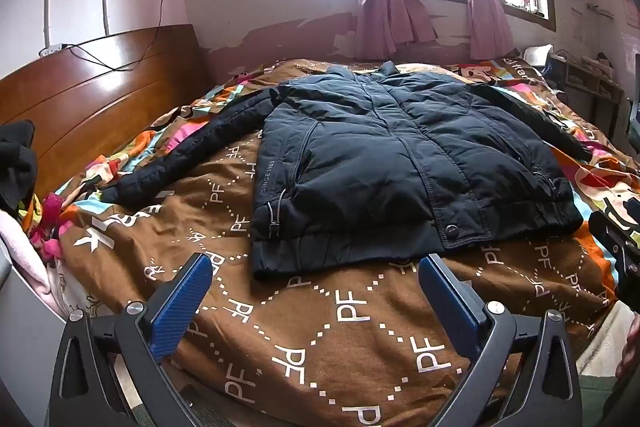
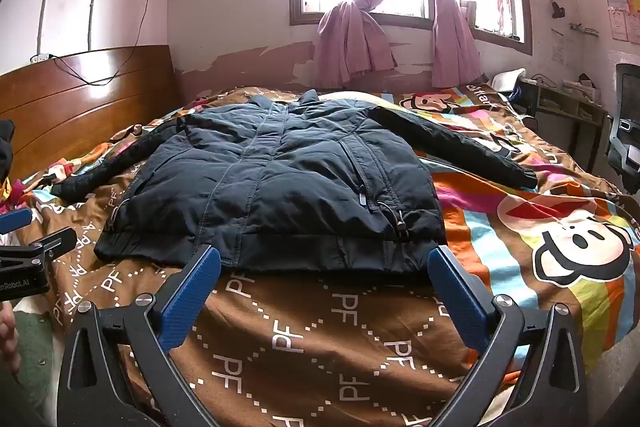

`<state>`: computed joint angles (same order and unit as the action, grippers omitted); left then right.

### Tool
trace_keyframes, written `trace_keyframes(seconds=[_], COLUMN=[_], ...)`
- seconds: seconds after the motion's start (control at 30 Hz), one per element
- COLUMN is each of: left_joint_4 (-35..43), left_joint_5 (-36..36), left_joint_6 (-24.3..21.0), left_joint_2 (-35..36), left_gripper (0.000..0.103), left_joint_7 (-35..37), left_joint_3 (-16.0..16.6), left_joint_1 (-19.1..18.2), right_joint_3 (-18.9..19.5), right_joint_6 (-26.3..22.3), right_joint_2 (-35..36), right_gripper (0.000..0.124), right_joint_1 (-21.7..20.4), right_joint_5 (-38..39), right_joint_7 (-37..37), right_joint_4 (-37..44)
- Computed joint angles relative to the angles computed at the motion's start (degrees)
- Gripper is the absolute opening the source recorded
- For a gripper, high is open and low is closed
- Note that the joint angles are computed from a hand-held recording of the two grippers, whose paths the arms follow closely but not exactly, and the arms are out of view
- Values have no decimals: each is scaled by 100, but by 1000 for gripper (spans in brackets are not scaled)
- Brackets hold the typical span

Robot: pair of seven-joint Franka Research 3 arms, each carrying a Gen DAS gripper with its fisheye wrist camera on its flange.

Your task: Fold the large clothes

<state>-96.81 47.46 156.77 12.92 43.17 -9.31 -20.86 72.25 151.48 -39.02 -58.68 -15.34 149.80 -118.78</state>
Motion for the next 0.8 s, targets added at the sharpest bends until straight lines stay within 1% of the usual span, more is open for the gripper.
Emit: trace_keyframes(seconds=[0.37, 0.4, 0.8], left_joint_4=[-5, -5, -4], left_joint_5=[-34, -34, -84], left_joint_6=[13, 13, -4], left_joint_2=[1, 1, -1], left_gripper=[103, 103, 103], left_joint_7=[26, 27, 66], left_joint_3=[-3, -2, -10], left_joint_1=[4, 3, 7], right_joint_3=[-50, 34, 3], right_joint_6=[47, -54, -55], right_joint_2=[9, 48, 44], right_gripper=[102, 102, 102], right_joint_1=[64, -18, 18], right_joint_5=[-30, -48, -45], right_joint_7=[17, 8, 8], right_joint_4=[-61, 38, 11])
